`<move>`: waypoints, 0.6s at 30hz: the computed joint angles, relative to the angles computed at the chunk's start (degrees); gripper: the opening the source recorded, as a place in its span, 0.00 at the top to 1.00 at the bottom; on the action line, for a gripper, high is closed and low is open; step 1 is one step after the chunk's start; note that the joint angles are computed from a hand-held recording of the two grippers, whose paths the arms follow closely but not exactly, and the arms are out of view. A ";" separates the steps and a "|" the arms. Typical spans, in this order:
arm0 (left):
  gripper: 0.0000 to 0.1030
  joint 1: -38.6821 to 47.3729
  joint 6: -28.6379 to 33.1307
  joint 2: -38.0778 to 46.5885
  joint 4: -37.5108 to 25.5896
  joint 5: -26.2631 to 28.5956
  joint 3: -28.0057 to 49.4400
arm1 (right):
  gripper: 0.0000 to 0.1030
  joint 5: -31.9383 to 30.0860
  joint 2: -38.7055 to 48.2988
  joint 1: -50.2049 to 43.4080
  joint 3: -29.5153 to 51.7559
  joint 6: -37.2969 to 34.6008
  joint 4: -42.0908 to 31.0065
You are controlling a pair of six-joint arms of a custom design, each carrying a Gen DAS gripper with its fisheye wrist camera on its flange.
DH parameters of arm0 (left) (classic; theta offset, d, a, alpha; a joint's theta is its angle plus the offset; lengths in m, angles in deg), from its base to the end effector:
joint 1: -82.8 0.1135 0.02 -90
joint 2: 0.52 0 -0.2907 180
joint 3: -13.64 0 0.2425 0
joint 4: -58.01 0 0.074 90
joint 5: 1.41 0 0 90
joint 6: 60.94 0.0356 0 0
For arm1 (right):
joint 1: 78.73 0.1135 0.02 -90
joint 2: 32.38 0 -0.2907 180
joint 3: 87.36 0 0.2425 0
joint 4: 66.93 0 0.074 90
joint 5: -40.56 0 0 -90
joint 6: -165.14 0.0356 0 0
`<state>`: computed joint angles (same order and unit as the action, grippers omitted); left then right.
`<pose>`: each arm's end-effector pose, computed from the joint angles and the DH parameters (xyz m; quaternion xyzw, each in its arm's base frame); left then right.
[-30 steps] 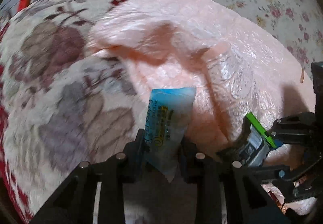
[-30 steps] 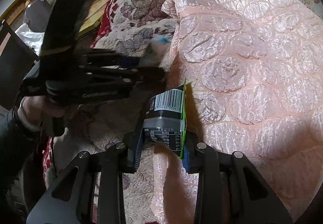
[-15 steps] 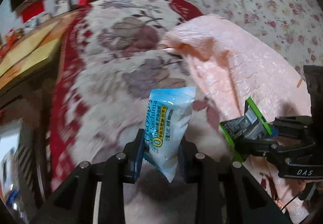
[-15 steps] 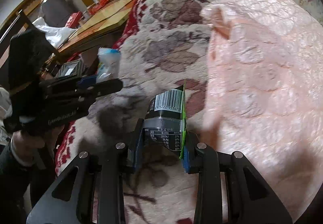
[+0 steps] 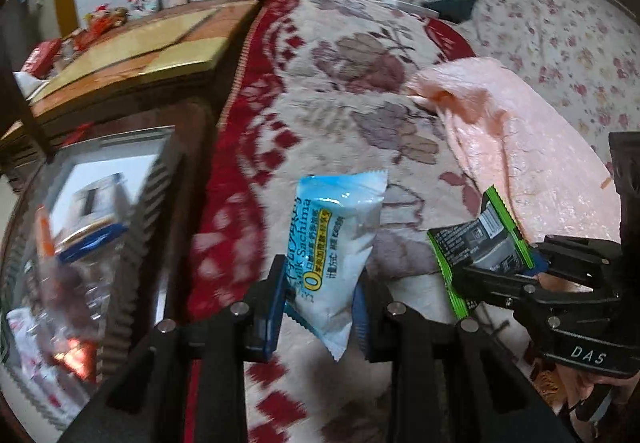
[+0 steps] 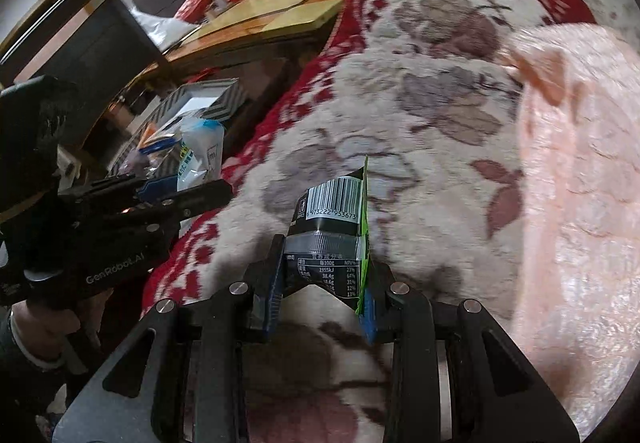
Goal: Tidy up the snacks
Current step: 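Carry the blue sachima packet and green-black packet with both tools over the tray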
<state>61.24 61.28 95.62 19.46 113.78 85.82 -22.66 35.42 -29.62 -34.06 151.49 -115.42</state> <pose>0.2936 -0.1323 0.2098 0.4750 0.8221 -0.1894 0.2506 0.1385 0.1354 0.2277 0.2753 0.9066 0.0988 0.3042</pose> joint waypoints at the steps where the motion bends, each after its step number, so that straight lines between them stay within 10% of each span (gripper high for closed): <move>1: 0.69 0.88 -0.07 -0.21 -0.02 -0.02 0.02 | 0.71 -0.24 0.47 -0.22 0.26 -0.62 0.45; 18: 0.69 12.67 -1.45 1.39 -0.34 1.17 5.14 | 0.71 -5.26 13.09 -3.22 12.55 -12.62 5.49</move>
<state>73.91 59.83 97.01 19.12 114.95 90.96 -27.92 48.51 -32.84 -21.51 138.87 -109.93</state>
